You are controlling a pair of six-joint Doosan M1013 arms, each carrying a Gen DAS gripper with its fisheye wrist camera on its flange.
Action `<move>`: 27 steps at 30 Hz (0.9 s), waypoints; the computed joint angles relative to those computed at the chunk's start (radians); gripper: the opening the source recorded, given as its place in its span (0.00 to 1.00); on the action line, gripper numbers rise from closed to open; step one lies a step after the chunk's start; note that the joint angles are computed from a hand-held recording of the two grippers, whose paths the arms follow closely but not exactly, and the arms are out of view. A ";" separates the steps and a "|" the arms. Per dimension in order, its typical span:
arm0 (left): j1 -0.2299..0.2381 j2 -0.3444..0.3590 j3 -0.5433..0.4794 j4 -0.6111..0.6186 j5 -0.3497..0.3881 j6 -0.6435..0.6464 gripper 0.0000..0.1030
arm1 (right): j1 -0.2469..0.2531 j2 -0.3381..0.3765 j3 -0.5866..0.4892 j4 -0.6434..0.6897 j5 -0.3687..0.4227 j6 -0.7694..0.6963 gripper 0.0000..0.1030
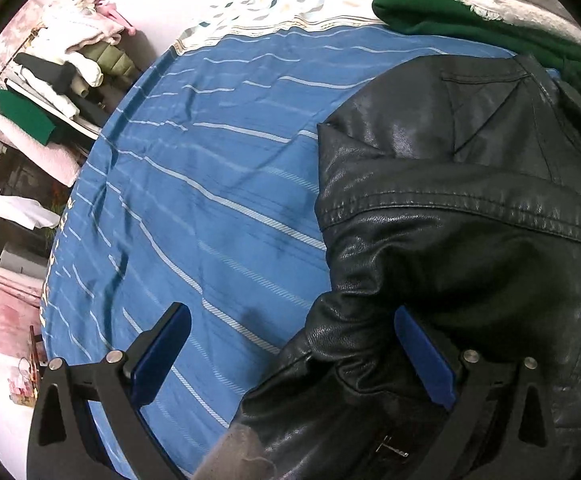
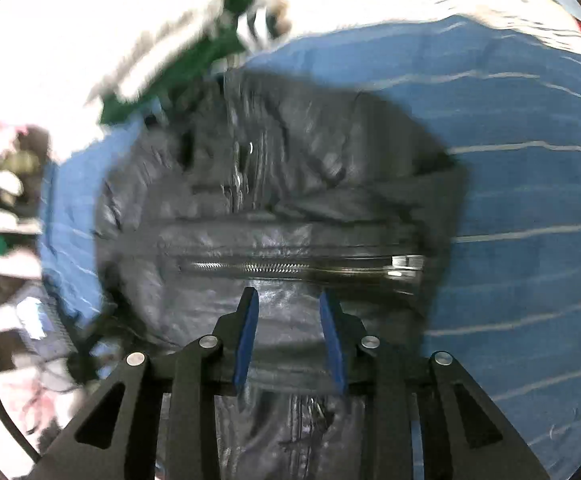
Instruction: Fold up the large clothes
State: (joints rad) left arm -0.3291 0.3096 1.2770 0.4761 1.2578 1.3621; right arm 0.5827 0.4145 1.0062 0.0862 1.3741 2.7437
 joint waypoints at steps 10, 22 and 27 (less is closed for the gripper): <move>-0.018 -0.023 -0.054 0.008 0.065 0.012 1.00 | -0.001 0.099 -0.133 0.013 0.265 0.105 0.24; -0.077 -0.001 0.014 0.132 0.029 0.023 1.00 | 0.011 0.057 -0.117 0.016 0.315 0.042 0.39; -0.085 -0.038 0.026 0.139 0.091 -0.040 1.00 | 0.049 0.005 -0.069 0.031 0.330 0.064 0.40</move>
